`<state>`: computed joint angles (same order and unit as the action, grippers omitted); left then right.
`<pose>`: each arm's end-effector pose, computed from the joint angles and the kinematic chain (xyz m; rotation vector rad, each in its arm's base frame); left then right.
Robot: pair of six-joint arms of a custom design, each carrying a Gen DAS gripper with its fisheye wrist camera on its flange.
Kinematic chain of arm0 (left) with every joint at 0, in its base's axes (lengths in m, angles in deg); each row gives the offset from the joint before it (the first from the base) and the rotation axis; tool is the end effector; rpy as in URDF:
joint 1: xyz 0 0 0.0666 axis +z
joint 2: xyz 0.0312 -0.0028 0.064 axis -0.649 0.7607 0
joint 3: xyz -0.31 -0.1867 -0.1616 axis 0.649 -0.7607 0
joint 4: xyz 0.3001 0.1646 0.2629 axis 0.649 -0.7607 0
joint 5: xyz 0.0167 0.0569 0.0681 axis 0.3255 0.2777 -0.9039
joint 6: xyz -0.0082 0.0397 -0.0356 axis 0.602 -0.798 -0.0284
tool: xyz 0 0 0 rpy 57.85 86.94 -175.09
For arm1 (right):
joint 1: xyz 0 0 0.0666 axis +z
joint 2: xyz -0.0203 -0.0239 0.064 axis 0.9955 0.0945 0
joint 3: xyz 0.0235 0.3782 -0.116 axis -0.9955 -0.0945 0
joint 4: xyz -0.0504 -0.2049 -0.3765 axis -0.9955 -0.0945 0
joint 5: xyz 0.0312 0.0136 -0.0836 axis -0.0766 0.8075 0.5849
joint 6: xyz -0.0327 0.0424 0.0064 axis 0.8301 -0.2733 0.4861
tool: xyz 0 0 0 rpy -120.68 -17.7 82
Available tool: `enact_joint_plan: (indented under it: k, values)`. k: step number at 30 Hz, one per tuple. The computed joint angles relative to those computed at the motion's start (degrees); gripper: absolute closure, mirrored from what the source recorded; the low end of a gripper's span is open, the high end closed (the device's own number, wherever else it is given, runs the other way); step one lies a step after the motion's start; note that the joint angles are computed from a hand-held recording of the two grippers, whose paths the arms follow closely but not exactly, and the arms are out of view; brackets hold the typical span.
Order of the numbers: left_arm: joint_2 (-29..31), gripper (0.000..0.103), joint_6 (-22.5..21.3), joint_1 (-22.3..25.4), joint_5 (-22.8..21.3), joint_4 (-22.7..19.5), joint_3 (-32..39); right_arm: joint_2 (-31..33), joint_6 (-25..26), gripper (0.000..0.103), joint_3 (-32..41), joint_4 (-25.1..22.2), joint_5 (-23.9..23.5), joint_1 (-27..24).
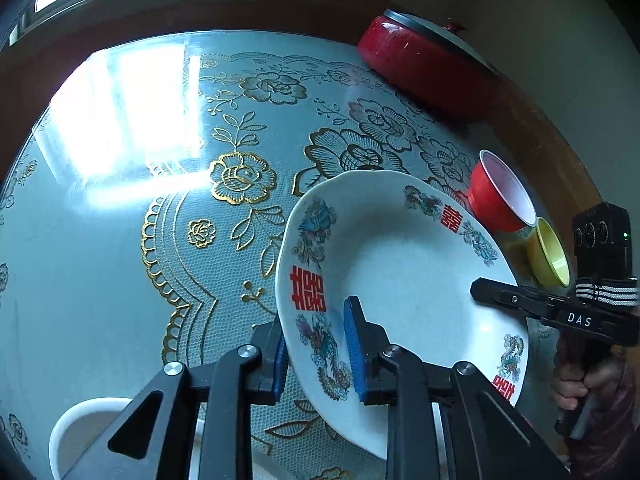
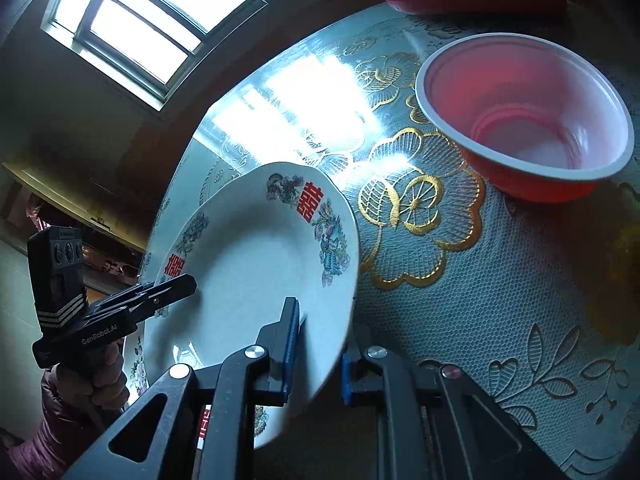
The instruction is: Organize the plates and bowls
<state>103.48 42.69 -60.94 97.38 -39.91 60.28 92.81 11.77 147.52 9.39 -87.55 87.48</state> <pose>0.4004 -0.1573 0.3854 0.2036 2.6171 -0.4747 0.3942 0.0396 0.3641 -0.0439 2.5966 0.8684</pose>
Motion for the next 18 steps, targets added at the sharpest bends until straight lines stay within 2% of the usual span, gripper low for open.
enact_joint_plan:
  k: [6, 13, 18]
  values:
    - [-2.5, 0.078, 0.3, -1.7, -1.2, 1.0, -1.4, -1.9, 1.3, 0.085, -0.1, -1.9, -0.1, -1.8]
    - [-5.7, 0.078, 0.2, -3.6, -3.2, 1.6, -3.0, -4.8, 0.6, 0.085, -1.9, -1.4, -0.1, -1.6]
    - [-7.5, 0.078, 1.7, -4.1, -2.6, 1.9, -4.0, -7.6, 0.1, 0.085, -3.4, -0.8, -0.6, -1.8]
